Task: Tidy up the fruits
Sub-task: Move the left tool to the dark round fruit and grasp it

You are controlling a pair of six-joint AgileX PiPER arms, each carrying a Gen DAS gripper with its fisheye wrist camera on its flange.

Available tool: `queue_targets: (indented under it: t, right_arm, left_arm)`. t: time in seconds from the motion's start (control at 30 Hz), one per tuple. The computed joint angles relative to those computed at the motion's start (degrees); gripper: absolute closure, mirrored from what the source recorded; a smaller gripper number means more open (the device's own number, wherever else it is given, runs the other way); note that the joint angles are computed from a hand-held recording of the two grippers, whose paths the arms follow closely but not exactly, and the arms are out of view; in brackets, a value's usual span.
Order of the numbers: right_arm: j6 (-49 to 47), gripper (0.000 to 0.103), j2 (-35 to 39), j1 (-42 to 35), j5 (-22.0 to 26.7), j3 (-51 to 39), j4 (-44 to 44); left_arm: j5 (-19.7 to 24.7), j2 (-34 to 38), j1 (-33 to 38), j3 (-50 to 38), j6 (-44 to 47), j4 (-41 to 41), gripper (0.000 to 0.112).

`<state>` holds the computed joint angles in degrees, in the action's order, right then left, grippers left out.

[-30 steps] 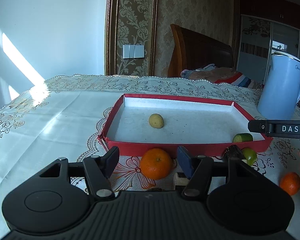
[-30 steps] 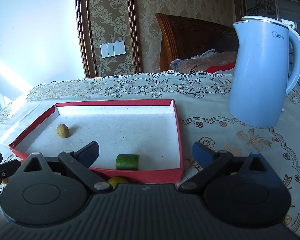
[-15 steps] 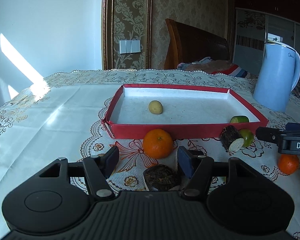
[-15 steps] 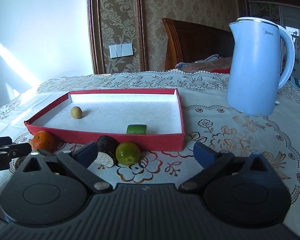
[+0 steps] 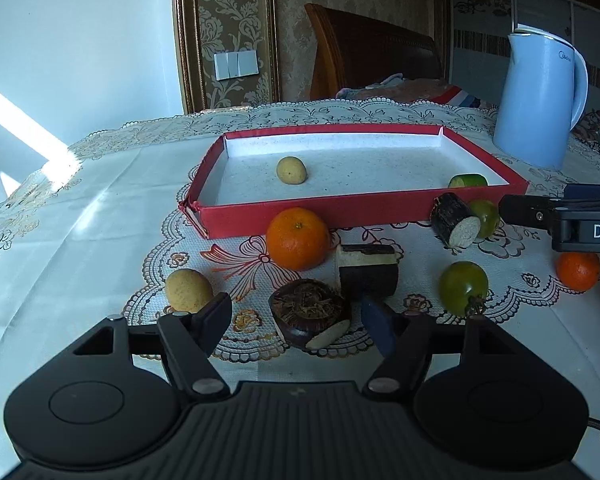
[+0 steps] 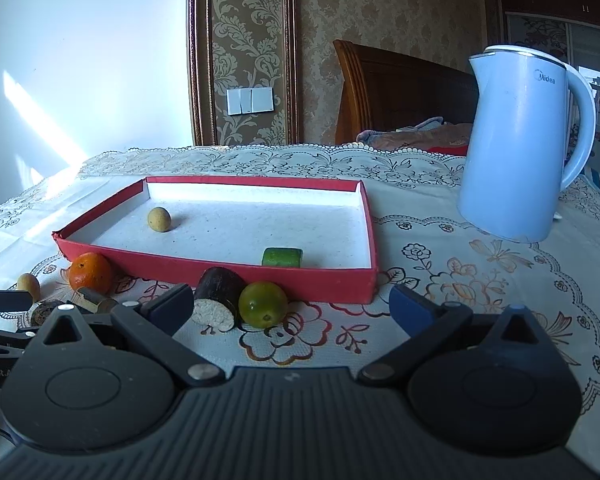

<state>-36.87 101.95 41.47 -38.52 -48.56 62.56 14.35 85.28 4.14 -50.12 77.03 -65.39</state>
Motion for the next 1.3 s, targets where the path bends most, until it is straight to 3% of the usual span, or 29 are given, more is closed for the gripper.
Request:
queue_targets:
  t: [0.07, 0.37, 0.87, 0.97, 1.3]
  right_arm:
    - [-0.42, 0.0, 0.12, 0.16, -0.09, -0.11, 0.23]
    - [-0.99, 0.0, 0.13, 0.06, 0.54, -0.35, 0.89]
    - [-3.2, 0.0, 0.81, 0.34, 1.36, -1.2, 1.68]
    - [-3.92, 0.0, 1.02, 0.42, 1.42, -1.44, 2.18]
    - [-3.98, 0.0, 1.17, 0.51, 1.4, -1.46, 2.08]
  left_arm:
    - [1.25, 0.96, 0.45, -1.17, -5.24, 4.75, 0.041]
    - [1.87, 1.06, 0.84, -1.34, -4.96, 3.99, 0.043]
    - [2.16, 0.78, 0.0, -1.05, -1.15, 2.06, 0.059]
    - [2.68, 1.1, 0.24, -1.49, -1.6, 2.03, 0.069]
    - [3.11, 0.85, 0.77, -1.18, -0.66, 0.54, 0.069]
